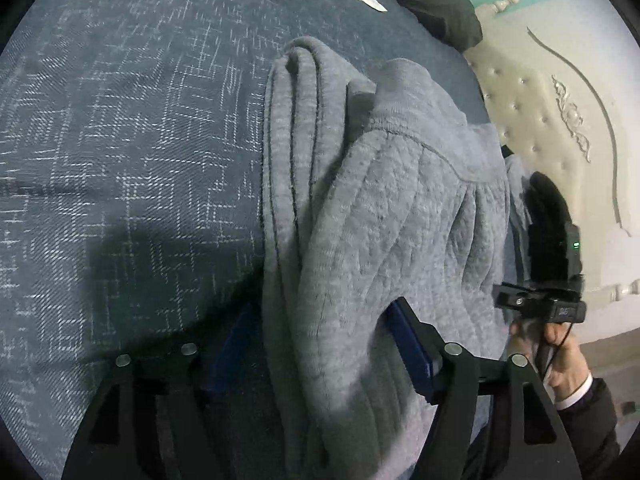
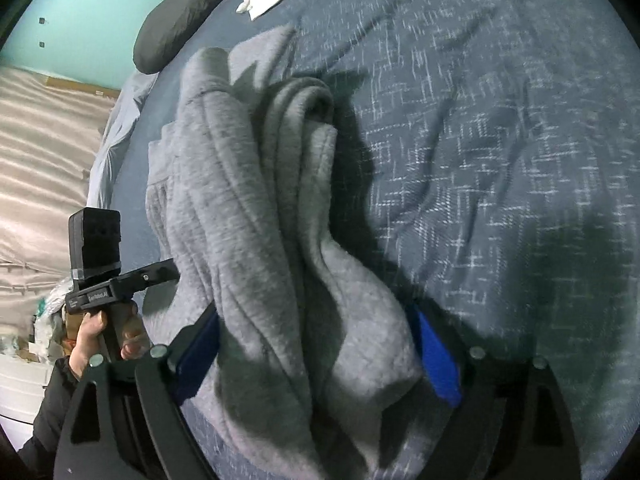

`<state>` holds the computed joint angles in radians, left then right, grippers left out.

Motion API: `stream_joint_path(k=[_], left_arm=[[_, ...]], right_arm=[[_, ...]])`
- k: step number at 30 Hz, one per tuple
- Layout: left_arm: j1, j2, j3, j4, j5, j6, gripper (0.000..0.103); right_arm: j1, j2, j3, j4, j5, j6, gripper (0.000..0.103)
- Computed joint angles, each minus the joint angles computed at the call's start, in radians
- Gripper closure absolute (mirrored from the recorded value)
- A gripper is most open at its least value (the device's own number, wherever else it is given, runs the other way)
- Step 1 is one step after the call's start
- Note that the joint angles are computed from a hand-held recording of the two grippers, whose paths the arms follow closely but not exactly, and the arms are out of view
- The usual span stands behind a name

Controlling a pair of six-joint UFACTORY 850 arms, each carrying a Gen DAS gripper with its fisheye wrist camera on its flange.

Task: Fold clothes
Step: 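Lift the grey sweater bundle with both grippers off the bed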

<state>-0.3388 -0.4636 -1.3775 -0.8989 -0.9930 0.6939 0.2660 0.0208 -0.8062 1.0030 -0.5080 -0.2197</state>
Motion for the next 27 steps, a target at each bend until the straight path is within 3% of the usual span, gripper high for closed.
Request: stream_joint_path(k=[6, 7, 10, 11, 15, 24, 27], left_arm=[[-0.013, 0.010, 0.005, 0.006, 0.016, 0.016, 0.030], [-0.016, 0.019, 0.012, 0.005, 0.023, 0.020, 0.033], [-0.029, 0.037, 0.027, 0.009, 0.039, 0.035, 0.041], [-0.033, 0.036, 0.027, 0.008, 0.040, 0.041, 0.041], [-0.039, 0.022, 0.024, -0.027, 0.049, 0.051, 0.041], [-0.051, 0.004, 0.014, -0.071, 0.056, 0.058, 0.042], [-0.062, 0.005, 0.006, -0.062, 0.060, 0.051, 0.050]], right_arm=[[-0.016, -0.022, -0.005, 0.047, -0.012, -0.086, 0.013], [-0.014, -0.021, -0.006, 0.044, -0.010, -0.094, 0.018], [-0.019, -0.014, -0.002, 0.084, -0.024, -0.166, 0.044], [-0.020, -0.013, -0.003, 0.094, -0.032, -0.188, 0.046], [-0.027, -0.016, -0.007, 0.081, -0.038, -0.176, 0.045], [-0.022, -0.018, 0.020, 0.220, -0.012, -0.273, 0.044], [-0.016, 0.006, 0.035, 0.240, 0.000, -0.292, 0.050]])
